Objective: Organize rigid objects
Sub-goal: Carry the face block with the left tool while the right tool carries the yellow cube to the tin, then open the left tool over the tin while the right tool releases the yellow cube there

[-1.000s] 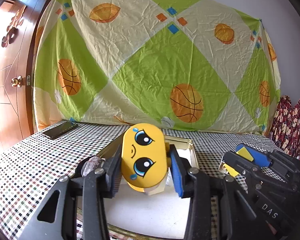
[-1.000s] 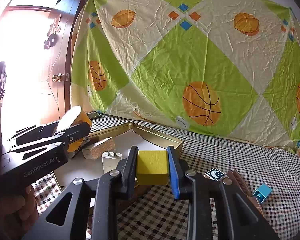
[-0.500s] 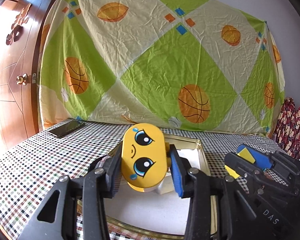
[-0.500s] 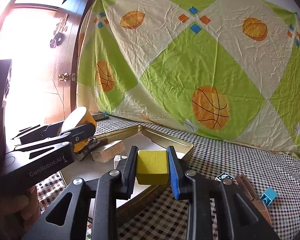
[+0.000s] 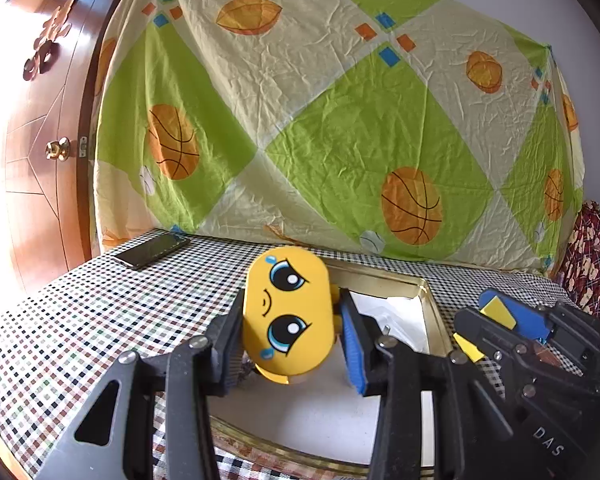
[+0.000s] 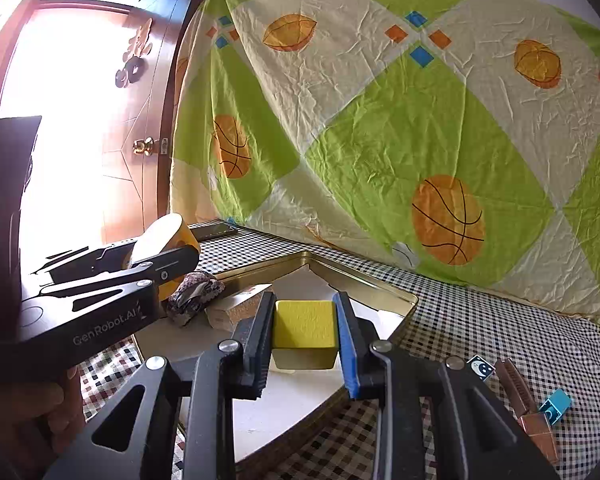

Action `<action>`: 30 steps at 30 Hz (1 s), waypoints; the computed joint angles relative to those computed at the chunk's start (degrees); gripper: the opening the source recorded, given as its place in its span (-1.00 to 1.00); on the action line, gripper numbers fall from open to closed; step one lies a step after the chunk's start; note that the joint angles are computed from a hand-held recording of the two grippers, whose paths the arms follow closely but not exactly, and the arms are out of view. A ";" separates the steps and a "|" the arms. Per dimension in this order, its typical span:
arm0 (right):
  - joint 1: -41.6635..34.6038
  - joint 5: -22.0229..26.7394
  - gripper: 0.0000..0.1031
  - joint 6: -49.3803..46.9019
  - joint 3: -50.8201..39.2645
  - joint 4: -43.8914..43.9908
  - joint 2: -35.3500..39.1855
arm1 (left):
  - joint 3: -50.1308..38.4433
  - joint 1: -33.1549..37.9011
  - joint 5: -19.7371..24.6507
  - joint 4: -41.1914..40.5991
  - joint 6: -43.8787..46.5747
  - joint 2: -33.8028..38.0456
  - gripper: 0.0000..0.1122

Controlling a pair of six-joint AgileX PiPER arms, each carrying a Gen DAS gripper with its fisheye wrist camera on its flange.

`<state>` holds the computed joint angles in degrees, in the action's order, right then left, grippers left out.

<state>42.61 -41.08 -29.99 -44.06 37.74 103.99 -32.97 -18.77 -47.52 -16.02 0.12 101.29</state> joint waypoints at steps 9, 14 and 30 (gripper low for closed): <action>-1.79 7.68 -0.40 -0.99 -5.52 -0.89 1.52 | -3.97 2.43 7.28 -0.73 2.87 0.51 -0.26; -4.13 15.18 -0.40 0.18 -10.01 -2.03 2.70 | -6.87 3.45 11.60 -0.40 4.37 1.54 -0.26; -6.45 25.92 -0.39 -10.06 -18.46 9.67 8.07 | -13.48 5.11 19.35 0.17 7.53 5.77 -0.26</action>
